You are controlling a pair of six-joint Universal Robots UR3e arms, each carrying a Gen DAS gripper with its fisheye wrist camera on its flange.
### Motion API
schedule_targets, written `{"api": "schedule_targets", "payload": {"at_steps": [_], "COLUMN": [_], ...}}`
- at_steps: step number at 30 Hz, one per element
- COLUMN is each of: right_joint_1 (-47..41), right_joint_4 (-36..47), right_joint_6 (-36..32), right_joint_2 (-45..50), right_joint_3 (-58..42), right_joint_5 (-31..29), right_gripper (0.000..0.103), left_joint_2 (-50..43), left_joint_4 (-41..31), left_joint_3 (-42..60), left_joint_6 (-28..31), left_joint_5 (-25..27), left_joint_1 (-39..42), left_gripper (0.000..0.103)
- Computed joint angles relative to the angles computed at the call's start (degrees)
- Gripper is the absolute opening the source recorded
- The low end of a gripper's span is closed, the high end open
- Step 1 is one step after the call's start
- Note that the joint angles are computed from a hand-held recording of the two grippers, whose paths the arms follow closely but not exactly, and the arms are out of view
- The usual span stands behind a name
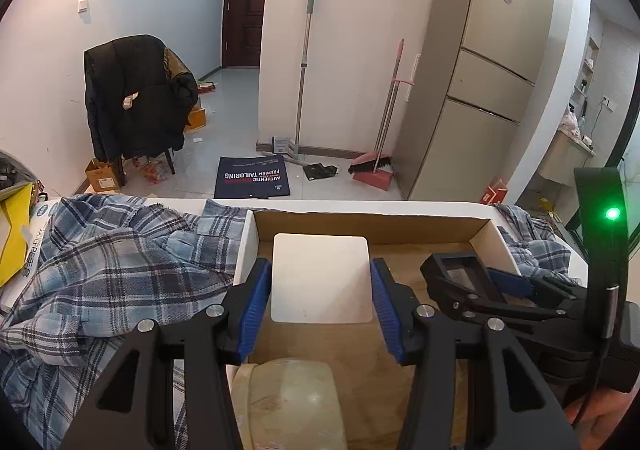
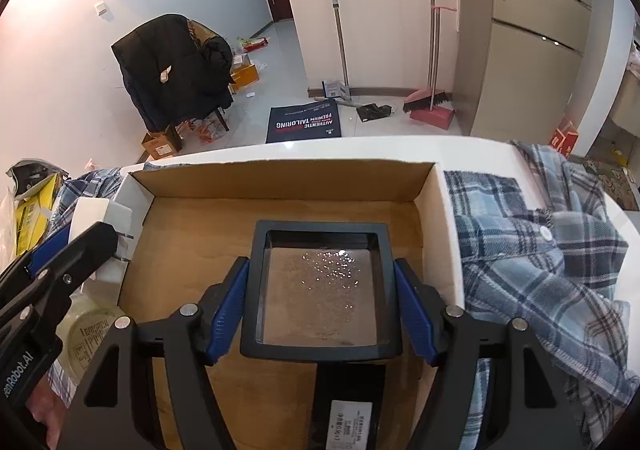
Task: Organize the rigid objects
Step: 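Carry the pad and the framed case over the cardboard box with both tools, then open both tools to drop the pad and framed case into the box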
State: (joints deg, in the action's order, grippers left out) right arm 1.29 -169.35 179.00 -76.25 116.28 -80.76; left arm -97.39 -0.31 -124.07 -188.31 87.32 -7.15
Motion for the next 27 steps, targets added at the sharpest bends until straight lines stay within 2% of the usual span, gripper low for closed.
{"api": "schedule_targets", "payload": {"at_steps": [1, 3, 5, 7, 11, 14, 19, 24, 25, 27], "right_joint_1": [-0.2, -1.6, -3.4, -3.4, -5.8, -6.8, -9.9, -10.1, -10.4, -10.0], "right_joint_4": [0.2, 0.1, -1.0, -0.7, 0.7, 1.7, 4.0, 3.9, 4.0, 4.0], "right_joint_6": [0.6, 1.4, 1.3, 1.2, 1.0, 0.8, 0.3, -0.2, -0.6, -0.7], "right_joint_2": [-0.4, -2.3, -4.6, -6.9, -12.4, -12.8, -13.3, -14.2, -14.9, -15.8], "right_joint_3": [0.2, 1.7, 3.8, 4.7, 7.9, 7.4, 7.8, 8.3, 8.7, 8.9], "right_joint_5": [0.2, 2.9, 5.7, 2.7, 2.4, 2.7, 8.0, 8.5, 8.7, 8.2], "right_gripper": [0.069, 0.081, 0.084, 0.085, 0.085, 0.085, 0.085, 0.085, 0.085, 0.085], "left_joint_2": [0.2, 0.5, 0.7, 0.8, -0.2, -1.3, -3.0, -4.3, -4.3, -4.5], "left_joint_4": [-0.2, -0.3, -0.5, -1.3, -2.7, -4.7, -7.9, -9.1, -9.2, -7.4], "left_joint_3": [0.0, -0.2, -0.2, 0.2, 1.3, 2.7, 4.5, 5.6, 5.7, 5.4], "left_joint_6": [-0.2, -0.4, -0.2, 0.1, -0.2, 0.1, 0.9, 1.3, 1.7, 1.3], "left_joint_5": [-0.1, -0.3, -0.3, -0.2, 0.6, 0.7, 1.2, 2.8, 3.0, 4.8], "left_joint_1": [0.0, 0.2, 0.4, 0.4, -0.1, -0.3, -1.2, -2.0, -2.1, -2.9], "left_gripper": [0.052, 0.052, 0.052, 0.052, 0.052, 0.052, 0.052, 0.052, 0.053, 0.07]}}
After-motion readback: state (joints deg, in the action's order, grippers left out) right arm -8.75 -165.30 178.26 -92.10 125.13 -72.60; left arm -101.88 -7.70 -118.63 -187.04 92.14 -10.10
